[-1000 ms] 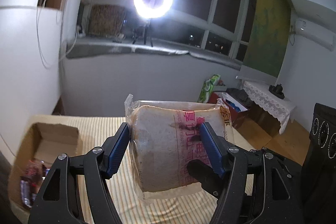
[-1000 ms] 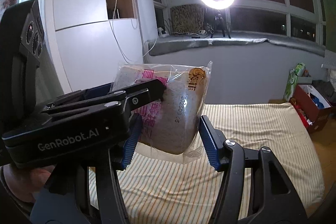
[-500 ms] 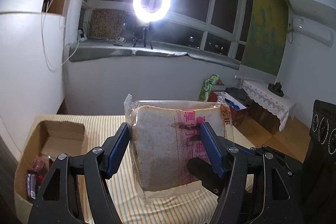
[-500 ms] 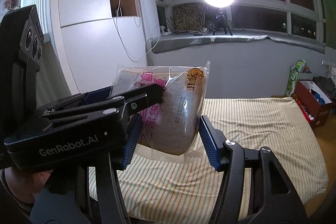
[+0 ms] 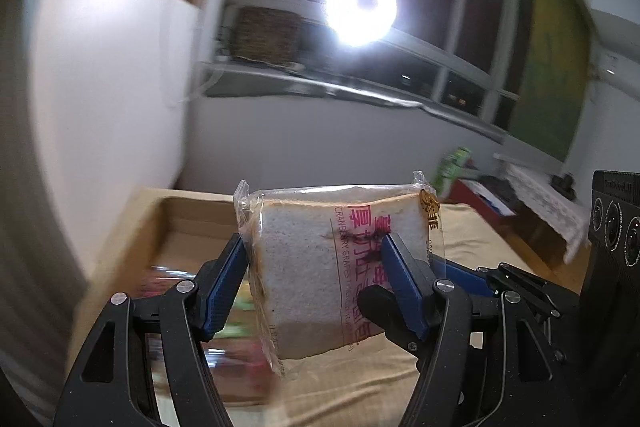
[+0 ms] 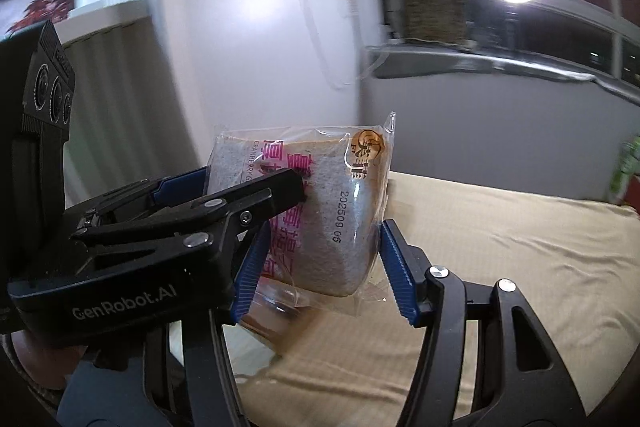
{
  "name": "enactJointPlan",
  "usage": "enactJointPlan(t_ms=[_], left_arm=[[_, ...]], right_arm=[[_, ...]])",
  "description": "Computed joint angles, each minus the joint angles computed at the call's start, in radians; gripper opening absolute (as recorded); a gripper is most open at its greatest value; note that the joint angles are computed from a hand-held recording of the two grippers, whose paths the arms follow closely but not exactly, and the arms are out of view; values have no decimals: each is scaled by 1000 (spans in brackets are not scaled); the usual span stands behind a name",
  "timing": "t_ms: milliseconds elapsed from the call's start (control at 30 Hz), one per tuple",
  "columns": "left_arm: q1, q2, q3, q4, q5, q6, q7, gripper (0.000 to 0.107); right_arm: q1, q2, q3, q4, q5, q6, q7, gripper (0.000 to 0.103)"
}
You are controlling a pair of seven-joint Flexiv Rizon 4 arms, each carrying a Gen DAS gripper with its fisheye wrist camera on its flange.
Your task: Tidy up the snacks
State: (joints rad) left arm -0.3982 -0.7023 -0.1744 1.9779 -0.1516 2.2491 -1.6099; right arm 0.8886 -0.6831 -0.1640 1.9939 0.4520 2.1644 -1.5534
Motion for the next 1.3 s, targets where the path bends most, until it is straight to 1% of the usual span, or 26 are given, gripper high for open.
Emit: enactJointPlan(t_ms=[67,167,333,500,600,667,700,733,767,800,833,900,933,1000,1067,1100,1133,1200,1267,1300], left_arm=[[10,19,20,36,-14,21,-8,68],[11,43,49,84,-51,50,-10,68],[10,71,71,136,-98,85,-5,68],[5,79,73,144,-120,99,18,68],[13,69,64,129,-113,91,26,68],[27,50,55,108,-99,70,28,68],[33,40,53,96,-94,57,31,71],[27,28,60,83,-105,36,44,77],[10,17,74,75,-131,24,59,80],[-17,2,98,69,-171,33,75,81],[-55,-15,129,70,-231,54,94,81],[-92,-30,155,80,-319,68,133,81],[-96,-33,158,92,-344,72,145,81],[-87,-33,149,113,-356,99,148,81],[-81,-29,141,134,-371,129,144,81],[-71,-23,132,147,-364,148,132,81],[-67,-20,126,152,-366,157,130,82],[-67,-11,120,168,-376,178,127,82],[-73,-6,119,181,-389,208,130,84],[-83,0,121,191,-405,225,138,84]], right_arm=[[-12,-15,22,-35,-37,-12,8,59],[-2,-33,31,-72,-70,-27,13,59],[-10,-37,46,-78,-111,-18,21,59],[20,-39,16,-84,-90,-29,16,59],[12,-49,16,-89,-89,-43,31,59],[-23,-63,37,-109,-104,-89,32,59],[-29,-70,22,-103,-157,-122,80,62],[-6,-82,-14,-104,-159,-154,99,64],[44,-104,-71,-107,-97,-154,78,72],[73,-116,-108,-97,-91,-143,98,78],[96,-127,-136,-87,-75,-129,108,79],[99,-136,-143,-73,-62,-95,125,81],[98,-139,-140,-64,-55,-69,126,85],[121,-140,-160,-54,-25,-57,116,92],[144,-140,-174,-47,2,-39,102,94],[159,-139,-184,-44,21,-28,92,100],[171,-137,-194,-45,36,-27,79,103],[246,-149,-265,-50,101,-49,44,103],[362,-184,-386,-50,173,-102,20,103],[393,-200,-421,-48,181,-109,24,103]])
